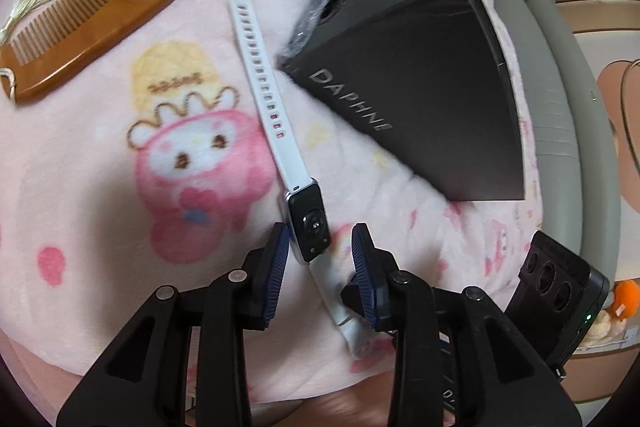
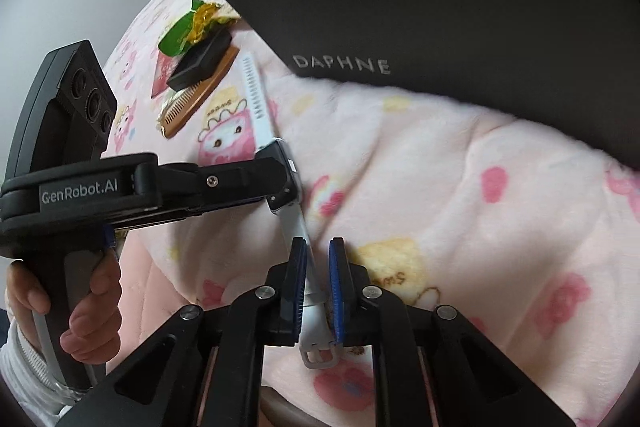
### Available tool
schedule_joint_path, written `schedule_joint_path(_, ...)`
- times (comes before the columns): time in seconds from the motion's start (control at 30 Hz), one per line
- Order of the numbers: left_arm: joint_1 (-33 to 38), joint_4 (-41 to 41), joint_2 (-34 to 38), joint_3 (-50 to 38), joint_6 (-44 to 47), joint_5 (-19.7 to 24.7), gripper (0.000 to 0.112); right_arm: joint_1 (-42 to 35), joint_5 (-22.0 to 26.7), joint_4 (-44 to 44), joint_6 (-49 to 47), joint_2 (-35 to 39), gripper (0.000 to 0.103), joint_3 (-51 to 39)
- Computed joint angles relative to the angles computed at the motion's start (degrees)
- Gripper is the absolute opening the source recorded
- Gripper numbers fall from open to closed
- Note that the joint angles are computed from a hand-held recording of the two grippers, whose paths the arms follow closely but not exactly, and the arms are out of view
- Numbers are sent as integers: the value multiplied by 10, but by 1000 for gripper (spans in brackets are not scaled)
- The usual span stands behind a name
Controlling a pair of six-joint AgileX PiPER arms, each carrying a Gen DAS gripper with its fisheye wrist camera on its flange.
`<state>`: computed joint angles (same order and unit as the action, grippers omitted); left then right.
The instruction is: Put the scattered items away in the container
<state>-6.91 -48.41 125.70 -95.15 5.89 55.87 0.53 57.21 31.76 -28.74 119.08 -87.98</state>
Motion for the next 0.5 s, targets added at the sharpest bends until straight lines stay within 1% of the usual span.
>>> schedule_joint_path(0.1, -3, -4, 2, -7, -1, 1, 32, -8, 12, 5, -21, -7, 12, -3)
schedule_joint_path(0.2, -6, 3, 8, -15, -13, -1, 32, -1, 18, 6, -29, -2, 20, -6)
schedule_joint_path(0.3, -11, 45, 8, -18, -55, -6, 32, 7, 16, -3, -27, 5, 26, -2)
schedule_joint_path(0.33, -12, 52, 11, -19, -62, -5, 32, 8, 14, -5, -26, 6, 26, 0)
schedule_joint_path(0.4, -8, 34, 19, -16, -54, -3, 35, 7, 13, -6, -22, 6, 26, 1)
schedule_joint_path(0.5, -9, 6, 31, -24, -36, 0, 35, 6, 14, -9, -17, 6, 26, -3)
